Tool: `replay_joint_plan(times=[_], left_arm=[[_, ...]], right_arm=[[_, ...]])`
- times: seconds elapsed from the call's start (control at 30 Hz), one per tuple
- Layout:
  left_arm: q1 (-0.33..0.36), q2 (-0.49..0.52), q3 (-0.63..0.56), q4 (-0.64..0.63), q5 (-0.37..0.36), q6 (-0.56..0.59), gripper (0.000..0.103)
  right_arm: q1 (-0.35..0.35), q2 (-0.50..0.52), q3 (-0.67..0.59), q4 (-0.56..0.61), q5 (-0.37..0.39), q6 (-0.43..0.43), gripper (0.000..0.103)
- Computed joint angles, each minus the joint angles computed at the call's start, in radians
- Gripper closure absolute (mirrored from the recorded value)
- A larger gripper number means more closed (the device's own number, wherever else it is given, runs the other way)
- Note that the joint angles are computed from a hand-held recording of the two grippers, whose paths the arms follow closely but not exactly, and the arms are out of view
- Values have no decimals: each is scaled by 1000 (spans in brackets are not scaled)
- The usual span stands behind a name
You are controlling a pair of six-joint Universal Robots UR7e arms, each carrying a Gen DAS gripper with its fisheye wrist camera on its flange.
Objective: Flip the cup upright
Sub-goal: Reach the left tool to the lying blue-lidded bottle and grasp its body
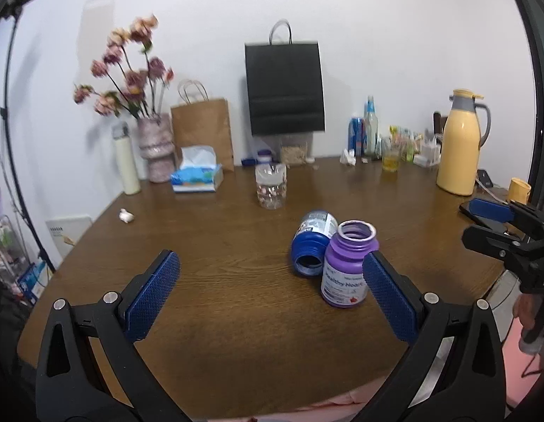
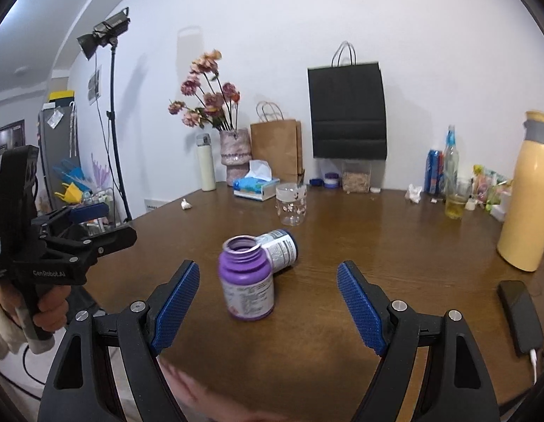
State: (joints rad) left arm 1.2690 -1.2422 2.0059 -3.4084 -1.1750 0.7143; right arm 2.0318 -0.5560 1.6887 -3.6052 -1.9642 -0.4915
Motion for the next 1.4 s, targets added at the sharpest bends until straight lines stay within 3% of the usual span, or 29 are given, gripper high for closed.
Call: replay_joint_plan(times=[0.1,0.23,0.33,0.47,0.63,0.7,0.77,0.83,1.1,1.3,1.33,1.37,1.4], left_arm=[[8,28,-82,99,1,-35,0],[14,95,-229,248,-13,-19,0],[10,172,-365,373,31,7,3],[12,284,-616,776,47,-31,7],[26,473,-944,1299,63,-67,12],[44,563,-1109,1509,18,-146,15],[45,642,-1272,1676,10,-206,29],[34,667,-1310,1676,47,-196,41],[21,666,-1244,1518,135,-156,41],[23,748,-1327,1548,229,-140,38],[24,750,-1326,1531,214,-125,43],[21,756,-1333,1529,208,-112,66],[15,752,-1320,1501,216,-95,79]], right_arm=[[-20,24,-92,130,-32,-32,18],[-58,45,-196,271,-6,-35,18],[-83,72,-275,337,5,-30,18],[-105,97,-342,368,8,2,18],[-113,108,-367,369,-73,75,18],[-118,99,-349,355,-88,104,18],[-128,91,-326,340,-97,133,18],[-142,85,-315,354,-83,166,18],[-166,119,-380,417,-20,144,18],[-179,145,-434,474,17,148,18],[-181,148,-442,476,24,145,18],[-181,151,-448,478,23,140,18],[-181,154,-456,482,20,135,18]])
